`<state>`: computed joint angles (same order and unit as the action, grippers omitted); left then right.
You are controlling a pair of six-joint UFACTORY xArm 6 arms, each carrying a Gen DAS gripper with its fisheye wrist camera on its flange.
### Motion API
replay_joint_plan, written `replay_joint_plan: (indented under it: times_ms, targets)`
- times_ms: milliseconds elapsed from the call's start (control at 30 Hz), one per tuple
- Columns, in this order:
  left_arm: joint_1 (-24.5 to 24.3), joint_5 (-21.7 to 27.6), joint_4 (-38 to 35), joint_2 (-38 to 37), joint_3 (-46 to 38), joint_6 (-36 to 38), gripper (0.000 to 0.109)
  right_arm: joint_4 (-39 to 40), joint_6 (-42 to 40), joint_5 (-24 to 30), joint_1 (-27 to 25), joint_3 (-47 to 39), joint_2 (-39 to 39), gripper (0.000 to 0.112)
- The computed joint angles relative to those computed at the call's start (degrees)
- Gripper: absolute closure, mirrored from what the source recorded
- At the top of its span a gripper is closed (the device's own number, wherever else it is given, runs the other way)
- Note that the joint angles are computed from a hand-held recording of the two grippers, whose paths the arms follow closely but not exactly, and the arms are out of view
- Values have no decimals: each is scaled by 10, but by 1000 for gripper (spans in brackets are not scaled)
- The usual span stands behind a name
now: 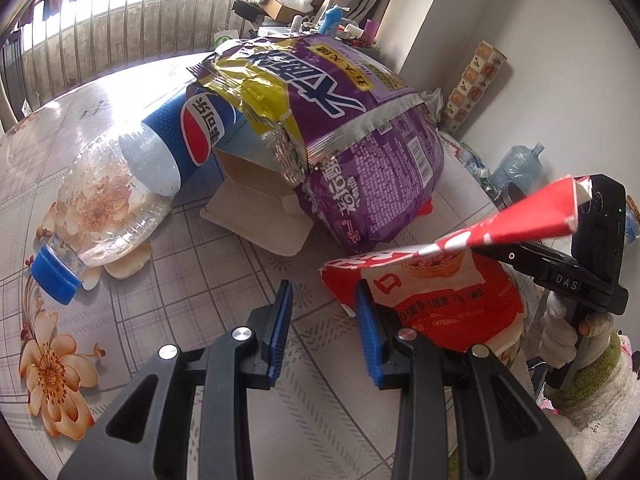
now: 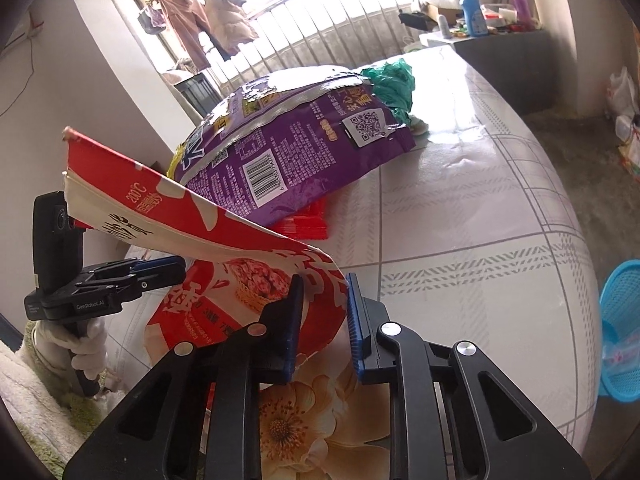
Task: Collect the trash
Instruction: 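Grasp the red-and-white snack bag with the right tool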
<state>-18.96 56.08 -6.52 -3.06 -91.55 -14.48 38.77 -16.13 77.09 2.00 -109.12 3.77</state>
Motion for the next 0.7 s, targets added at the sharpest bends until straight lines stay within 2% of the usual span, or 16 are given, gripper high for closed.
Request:
replay_joint_plan:
  times_ms: [300, 533, 700]
  targets:
    - [-13, 10, 12, 15, -13, 0, 77, 44, -37, 32, -16, 17, -21, 100]
    - [-21, 31, 30, 33, -43, -10, 77, 32, -26, -9, -1, 65, -48, 102]
    - [-25, 29, 29, 29, -45, -2, 77, 44, -38, -30, -13, 101, -78, 105]
